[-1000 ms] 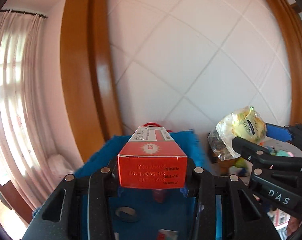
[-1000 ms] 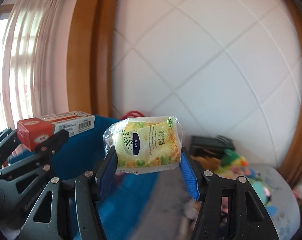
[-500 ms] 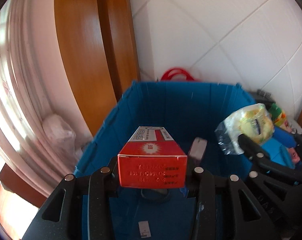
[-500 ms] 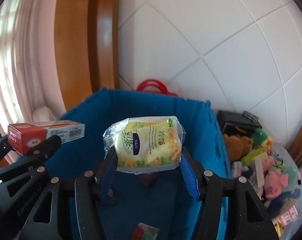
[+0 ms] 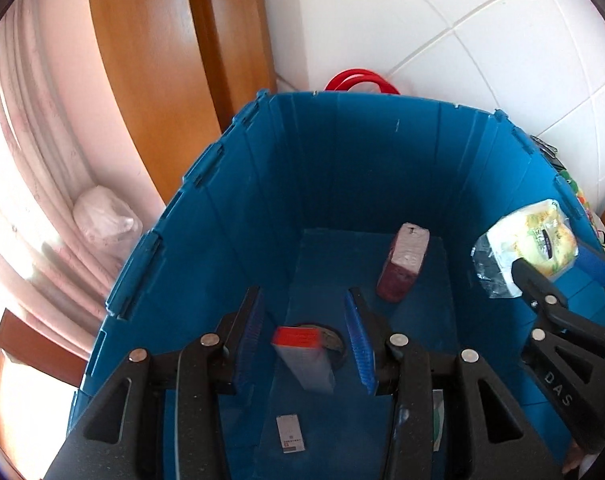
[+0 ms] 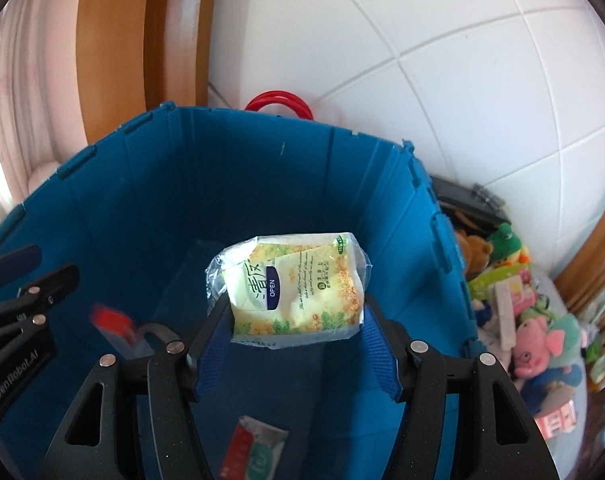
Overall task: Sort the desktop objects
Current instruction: 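Open both grippers to drop the box and wipes into the crate, then move both grippers back toward the pile on the bed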
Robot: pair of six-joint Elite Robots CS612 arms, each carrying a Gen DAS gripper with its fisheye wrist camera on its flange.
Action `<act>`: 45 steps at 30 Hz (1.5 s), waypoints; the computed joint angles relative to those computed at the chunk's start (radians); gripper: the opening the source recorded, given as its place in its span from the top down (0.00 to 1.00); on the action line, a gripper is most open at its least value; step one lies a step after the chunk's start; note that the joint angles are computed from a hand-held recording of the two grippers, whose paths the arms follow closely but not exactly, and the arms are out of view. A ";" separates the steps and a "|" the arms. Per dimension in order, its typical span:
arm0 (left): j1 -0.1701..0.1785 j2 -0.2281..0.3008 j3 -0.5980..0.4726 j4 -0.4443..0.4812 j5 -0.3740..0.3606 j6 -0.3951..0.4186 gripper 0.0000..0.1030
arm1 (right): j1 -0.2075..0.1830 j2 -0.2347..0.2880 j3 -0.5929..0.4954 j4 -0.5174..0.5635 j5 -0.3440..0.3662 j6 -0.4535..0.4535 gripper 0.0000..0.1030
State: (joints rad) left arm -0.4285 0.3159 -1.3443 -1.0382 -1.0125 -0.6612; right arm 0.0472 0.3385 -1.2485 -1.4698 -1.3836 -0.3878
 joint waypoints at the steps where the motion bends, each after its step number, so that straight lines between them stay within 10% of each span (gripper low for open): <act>1: 0.001 0.002 -0.005 -0.005 -0.008 -0.002 0.60 | 0.001 0.002 -0.003 -0.008 -0.005 -0.004 0.36; 7: -0.002 0.007 -0.011 -0.024 0.005 0.008 0.60 | 0.010 0.022 -0.030 -0.076 -0.040 -0.035 0.09; 18: -0.042 0.030 -0.104 -0.052 0.121 0.004 0.60 | -0.006 0.031 -0.089 -0.127 0.018 -0.038 0.00; 25: -0.101 0.065 -0.207 -0.099 0.236 0.006 0.39 | -0.039 0.046 -0.177 -0.082 0.080 -0.067 0.00; 45: -0.290 0.049 -0.058 -0.490 0.298 0.183 0.38 | -0.293 0.121 -0.331 -0.102 0.205 0.047 0.00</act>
